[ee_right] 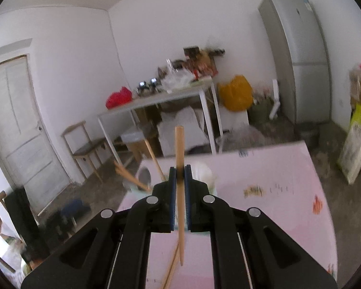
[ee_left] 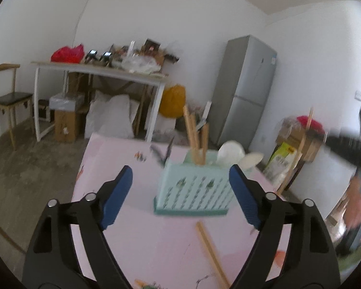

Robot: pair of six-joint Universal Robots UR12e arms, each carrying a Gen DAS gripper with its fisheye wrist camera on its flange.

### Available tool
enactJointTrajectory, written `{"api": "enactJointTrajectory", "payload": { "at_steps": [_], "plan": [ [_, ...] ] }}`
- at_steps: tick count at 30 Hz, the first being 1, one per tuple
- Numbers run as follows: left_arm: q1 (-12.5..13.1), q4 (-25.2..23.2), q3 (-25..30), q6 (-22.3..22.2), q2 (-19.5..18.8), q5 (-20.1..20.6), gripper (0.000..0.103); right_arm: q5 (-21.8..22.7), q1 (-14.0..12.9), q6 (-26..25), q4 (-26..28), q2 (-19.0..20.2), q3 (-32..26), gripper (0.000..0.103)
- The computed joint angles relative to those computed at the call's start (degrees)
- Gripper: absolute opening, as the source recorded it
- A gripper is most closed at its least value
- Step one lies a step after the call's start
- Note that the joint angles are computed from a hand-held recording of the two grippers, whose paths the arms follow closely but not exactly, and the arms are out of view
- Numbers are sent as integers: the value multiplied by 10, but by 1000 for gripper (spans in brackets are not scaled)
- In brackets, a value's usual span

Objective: Organize utensils
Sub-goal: 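Open the left gripper over the holder while the right gripper lowers its chopstick into it, then move both open grippers down to the last chopsticks on the table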

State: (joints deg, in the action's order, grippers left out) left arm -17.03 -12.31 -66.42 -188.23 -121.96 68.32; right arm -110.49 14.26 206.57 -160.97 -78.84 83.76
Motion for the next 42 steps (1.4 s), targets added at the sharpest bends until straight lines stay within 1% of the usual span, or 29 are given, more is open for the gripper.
{"api": "enactJointTrajectory", "payload": {
  "at_steps": [1, 3, 6, 7, 11, 17, 22, 23, 27, 29, 30, 31, 32, 33, 35, 37, 39, 42],
  "plan": [
    [1, -7, -8, 3, 4, 4, 84, -2, 0, -9, -1, 4, -10, 7],
    [2, -27, -19, 9, 8, 12, 85, -9, 1, -28, -2, 14, -31, 7],
    [4, -39, -32, 1, 12, 19, 88, -25, 3, -61, -5, 30, -66, 7],
    [4, -38, -39, -2, 14, 22, 89, -31, 3, -75, -5, 39, -84, 7],
    [6, -30, -54, -22, 17, 42, 93, -43, -2, -93, 6, 67, -135, 7],
    [4, -40, -60, -22, 17, 59, 95, -41, -10, -88, 23, 111, -191, 7],
    [7, -38, -71, -30, 17, 36, 95, -51, -12, -88, 63, 141, -216, 7],
    [7, -37, -72, -26, 17, 36, 95, -53, -13, -90, 72, 145, -218, 7],
    [4, -42, -73, -7, 14, 39, 95, -38, -19, -72, 114, 150, -213, 7],
    [2, -53, -70, -1, 13, 43, 95, -20, -23, -70, 156, 150, -214, 8],
    [1, -61, -67, 3, 12, 46, 95, -24, -23, -71, 167, 151, -215, 9],
    [1, -67, -65, 4, 12, 48, 95, -36, -22, -72, 183, 154, -220, 11],
    [0, -72, -63, 5, 11, 50, 95, -44, -21, -71, 189, 152, -219, 21],
    [-1, -79, -61, 9, 10, 55, 95, -48, -21, -68, 183, 148, -213, 35],
    [-3, -85, -61, 15, 11, 62, 95, -61, -20, -63, 159, 139, -197, 43],
    [-5, -94, -60, 25, 11, 73, 95, -74, -18, -59, 139, 129, -184, 44],
    [-8, -103, -57, 34, 11, 83, 95, -76, -16, -54, 114, 113, -163, 45],
    [-14, -115, -52, 53, 10, 113, 95, -81, -8, -58, 70, 87, -125, 46]
  ]
}}
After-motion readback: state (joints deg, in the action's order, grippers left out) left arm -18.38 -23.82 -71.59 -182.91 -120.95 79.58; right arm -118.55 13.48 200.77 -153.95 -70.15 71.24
